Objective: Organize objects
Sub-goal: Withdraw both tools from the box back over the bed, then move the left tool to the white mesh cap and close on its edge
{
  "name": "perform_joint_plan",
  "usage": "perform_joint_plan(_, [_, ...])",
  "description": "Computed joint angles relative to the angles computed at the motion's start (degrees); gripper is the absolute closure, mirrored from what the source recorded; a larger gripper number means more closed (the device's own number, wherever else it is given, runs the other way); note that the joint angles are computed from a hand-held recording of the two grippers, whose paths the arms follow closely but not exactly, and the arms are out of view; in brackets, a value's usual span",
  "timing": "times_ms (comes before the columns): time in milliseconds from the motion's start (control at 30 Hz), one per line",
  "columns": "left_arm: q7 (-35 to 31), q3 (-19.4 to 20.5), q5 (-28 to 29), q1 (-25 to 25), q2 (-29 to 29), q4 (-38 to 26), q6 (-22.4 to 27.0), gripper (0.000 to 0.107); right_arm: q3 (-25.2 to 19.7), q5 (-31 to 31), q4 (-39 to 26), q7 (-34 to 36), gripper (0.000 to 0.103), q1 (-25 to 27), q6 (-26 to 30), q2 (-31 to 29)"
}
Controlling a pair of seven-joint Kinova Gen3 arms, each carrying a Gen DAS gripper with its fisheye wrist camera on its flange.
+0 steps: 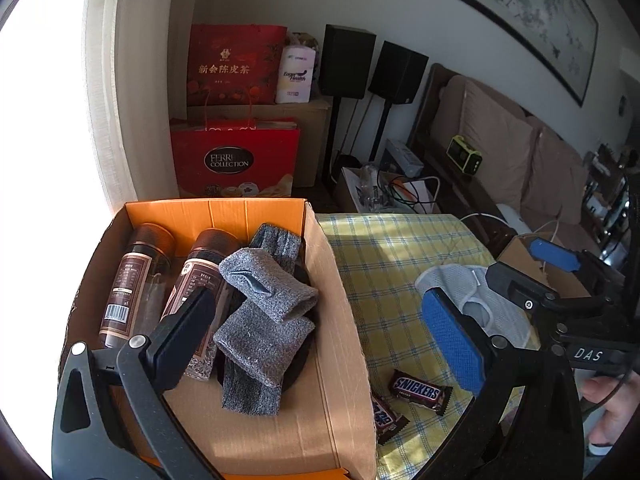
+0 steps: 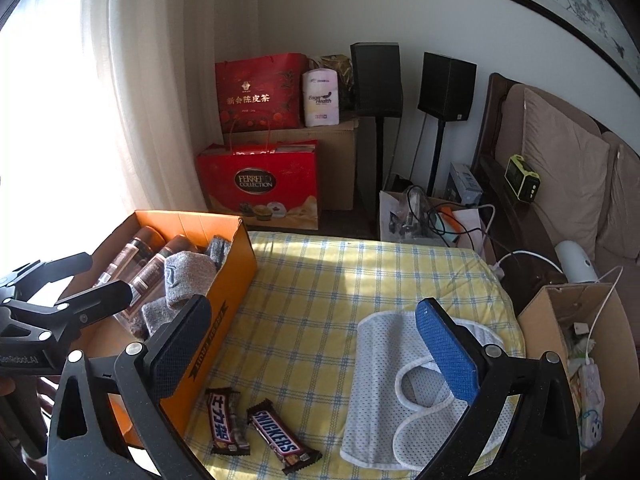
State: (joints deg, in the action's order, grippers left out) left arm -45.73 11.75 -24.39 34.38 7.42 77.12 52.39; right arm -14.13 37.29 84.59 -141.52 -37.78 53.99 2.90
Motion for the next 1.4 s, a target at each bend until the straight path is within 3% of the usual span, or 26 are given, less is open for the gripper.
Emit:
perform_joint_plan(433, [-2.06,0.07,1.37,4.99,4.78,-5.86,-0.22,0.004,-0.81,-1.47,6.46,-0.89,0.000,5.77,-0.15,-5.62])
perform_joint_plan(633, [-1.11,-1.93,0.11,9.47,8.75,-10.93,2.06,0.004,-0.03,-5.92,8.90,3.28,0.000,10.17,-0.63,-8.66])
perform_joint_plan(867, [-5.08,-0.98,10.69,7.41,13.77,-15.33,2.22,0.004,1.53,-11.27,12.14,7.68,0.004,16.16,-1.74,-10.88])
perform_joint_plan(1000, [-7.30,-1.49,13.99,8.03,16.69,-17.84,3.05,0.006,2.50,-14.47,13.78,10.69,0.015,18.82,-2.95,-11.22])
perform_joint_plan(1400, [-11.90,-4.55,16.74,11.81,28.12,-30.82,13.69,0.047,6.64,-26.77,15.91,21.46,0.062,23.03,-5.73,-7.68])
